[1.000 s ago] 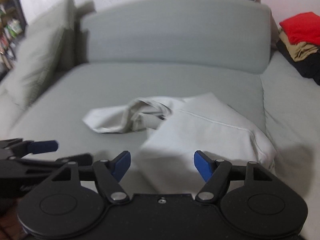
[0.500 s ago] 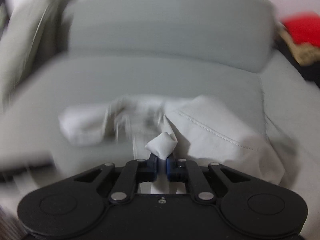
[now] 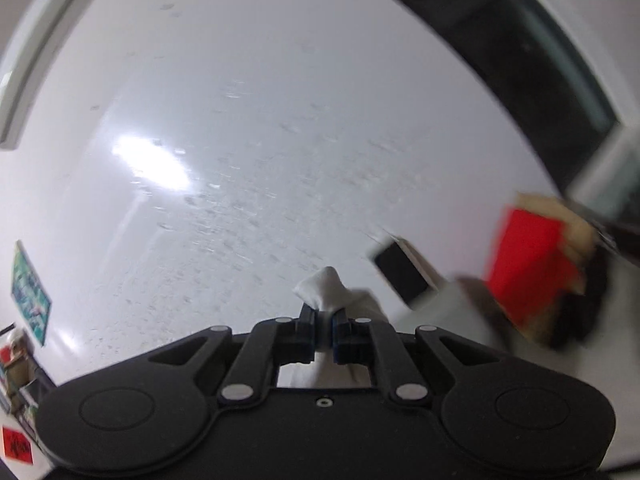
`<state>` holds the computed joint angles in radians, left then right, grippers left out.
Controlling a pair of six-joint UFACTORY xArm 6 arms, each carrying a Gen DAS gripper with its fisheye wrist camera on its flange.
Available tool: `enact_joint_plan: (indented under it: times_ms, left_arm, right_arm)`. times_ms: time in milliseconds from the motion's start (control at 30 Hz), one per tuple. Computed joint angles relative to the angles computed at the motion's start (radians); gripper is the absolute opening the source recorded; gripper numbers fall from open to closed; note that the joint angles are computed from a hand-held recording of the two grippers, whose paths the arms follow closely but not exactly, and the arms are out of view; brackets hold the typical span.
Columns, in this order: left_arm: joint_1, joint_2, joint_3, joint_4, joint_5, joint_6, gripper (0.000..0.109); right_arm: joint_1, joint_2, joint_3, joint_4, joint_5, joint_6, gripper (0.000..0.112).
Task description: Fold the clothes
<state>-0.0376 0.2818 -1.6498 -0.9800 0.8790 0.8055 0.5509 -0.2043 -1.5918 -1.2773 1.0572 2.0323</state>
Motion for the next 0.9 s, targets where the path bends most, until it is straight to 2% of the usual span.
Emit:
enact_joint_plan:
  times_ms: [100,167,200,233,267,300,367,433,467,567,667,733,833,900]
  left_arm:
    - [0.032,-0.052,0.045,-0.052,0.065,0.09,0.084]
    - [0.053,-0.1,0.086,-0.051,0.119,0.146,0.083]
    - [0.059,-0.13,0.114,-0.046,0.138,0.182,0.083]
    - [0.063,-0.166,0.151,-0.046,0.149,0.23,0.083]
    - [0.066,-0.202,0.185,-0.05,0.163,0.28,0.083]
    - [0.068,-0.234,0.211,-0.057,0.186,0.328,0.083]
    - [0.066,-0.277,0.24,-0.057,0.246,0.4,0.085]
    - [0.046,-0.322,0.277,-0.051,0.267,0.439,0.087]
    - [0.028,-0.338,0.295,-0.045,0.254,0.44,0.087]
    - [-0.041,-0.358,0.331,-0.027,0.19,0.417,0.088]
    - [-0.112,-0.332,0.35,0.019,0.071,0.367,0.084]
    - [-0.147,-0.313,0.364,0.071,-0.001,0.306,0.081]
    - [-0.161,-0.26,0.336,0.126,-0.024,0.221,0.071]
    - [-0.162,-0.239,0.316,0.113,-0.039,0.221,0.071]
  right_arm:
    - [0.08,-0.181,0.285,0.092,0.085,0.153,0.008]
    - [0.128,-0.296,0.458,0.204,0.163,0.228,0.01]
    - [0.14,-0.347,0.533,0.279,0.192,0.243,0.018]
    - [0.13,-0.385,0.591,0.383,0.214,0.216,0.022]
    - [0.129,-0.418,0.64,0.472,0.238,0.19,0.032]
    - [0.15,-0.446,0.683,0.522,0.268,0.187,0.034]
    - [0.201,-0.474,0.732,0.551,0.315,0.175,0.036]
    - [0.234,-0.492,0.758,0.52,0.313,0.142,0.049]
    - [0.225,-0.491,0.771,0.498,0.268,0.113,0.057]
    - [0.156,-0.488,0.811,0.46,0.064,-0.035,0.058]
    - [0.079,-0.383,0.8,0.425,-0.122,-0.179,0.044]
    - [0.035,-0.294,0.773,0.399,-0.223,-0.266,0.042]
    - [-0.026,-0.142,0.699,0.376,-0.31,-0.366,0.042]
    - [-0.041,-0.053,0.639,0.327,-0.311,-0.422,0.043]
